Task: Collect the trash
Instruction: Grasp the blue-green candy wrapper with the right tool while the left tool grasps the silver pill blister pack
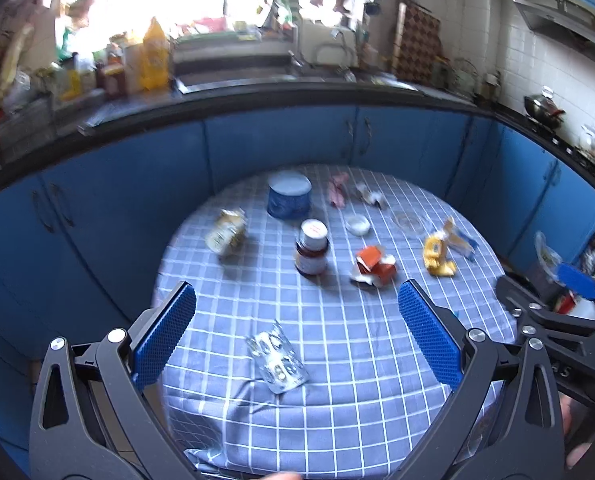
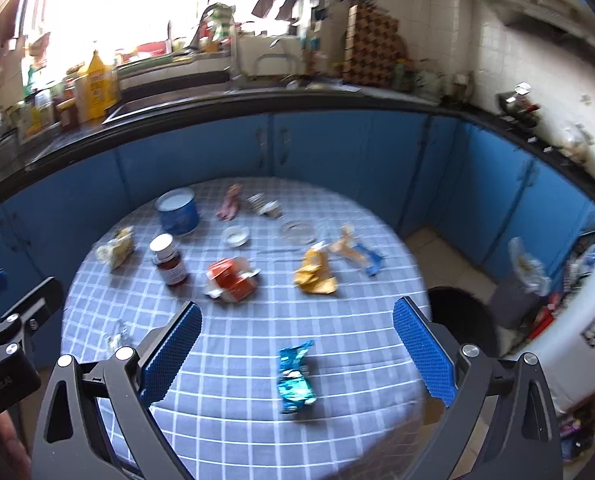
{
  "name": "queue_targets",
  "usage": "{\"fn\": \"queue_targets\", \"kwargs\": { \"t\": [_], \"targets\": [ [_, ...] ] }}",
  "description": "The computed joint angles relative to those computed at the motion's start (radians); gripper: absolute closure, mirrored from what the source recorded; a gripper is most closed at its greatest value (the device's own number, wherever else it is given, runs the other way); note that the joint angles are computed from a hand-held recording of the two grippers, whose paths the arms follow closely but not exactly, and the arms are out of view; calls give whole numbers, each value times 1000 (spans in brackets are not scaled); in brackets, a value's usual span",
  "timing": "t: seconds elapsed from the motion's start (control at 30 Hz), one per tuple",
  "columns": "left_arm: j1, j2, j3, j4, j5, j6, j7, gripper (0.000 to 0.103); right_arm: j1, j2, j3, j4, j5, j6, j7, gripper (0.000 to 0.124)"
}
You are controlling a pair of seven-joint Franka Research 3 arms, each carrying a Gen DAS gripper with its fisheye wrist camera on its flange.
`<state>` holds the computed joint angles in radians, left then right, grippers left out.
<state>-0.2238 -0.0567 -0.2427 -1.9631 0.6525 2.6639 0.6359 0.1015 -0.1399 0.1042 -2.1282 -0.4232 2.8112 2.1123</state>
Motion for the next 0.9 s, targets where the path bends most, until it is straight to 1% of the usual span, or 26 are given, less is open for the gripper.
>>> {"fn": "queue_targets", "kwargs": {
  "t": [0.03,0.07,0.1,0.13,0.17,0.2,0.3,0.37,0.5,0.57,0.63,0.7,0.73,0.77,0.8,0.83,0.87,0.9],
  "targets": [
    [-5,14,10,-6,-91,13,86,3,12,19,-12,-2,46,6,-39,30],
    [-7,24,17,-12,-169,18,150,3,15,34,-15,1,61,-1,-50,30],
    [-6,34,19,-15,-205,19,176,3,18,59,-19,10,71,-22,-56,30],
    [-5,41,19,-16,-202,13,173,3,28,77,-30,15,111,-36,-90,30],
    [-5,58,18,-7,-190,-20,167,4,37,91,-40,18,155,-46,-126,30],
    [-5,72,19,1,-206,-44,186,4,45,108,-49,25,203,-63,-163,30],
    [-8,106,20,13,-246,-96,225,4,59,133,-66,34,267,-103,-209,30],
    [-4,121,21,8,-302,-108,263,4,64,149,-74,41,308,-121,-242,30],
    [-4,154,25,26,-344,-133,288,4,76,172,-83,63,330,-165,-270,30],
    [-4,172,27,47,-355,-168,292,5,80,178,-87,76,327,-195,-275,30],
    [-2,191,28,64,-377,-202,297,9,84,184,-88,82,341,-206,-294,30],
    [5,205,29,74,-412,-220,309,16,88,192,-89,89,333,-209,-293,30],
    [8,209,31,79,-424,-228,308,16,91,195,-90,92,326,-212,-293,30],
    [6,204,36,73,-407,-218,290,19,94,199,-90,97,322,-213,-296,31],
    [6,202,36,73,-405,-218,286,21,96,206,-91,106,314,-218,-297,34],
    [6,199,37,71,-400,-216,281,23,100,212,-92,114,304,-230,-294,46],
    [6,195,37,69,-399,-213,279,29,101,221,-92,125,307,-243,-301,63],
    [7,191,37,66,-400,-209,281,34,100,223,-92,125,327,-237,-317,68]
  ]
}}
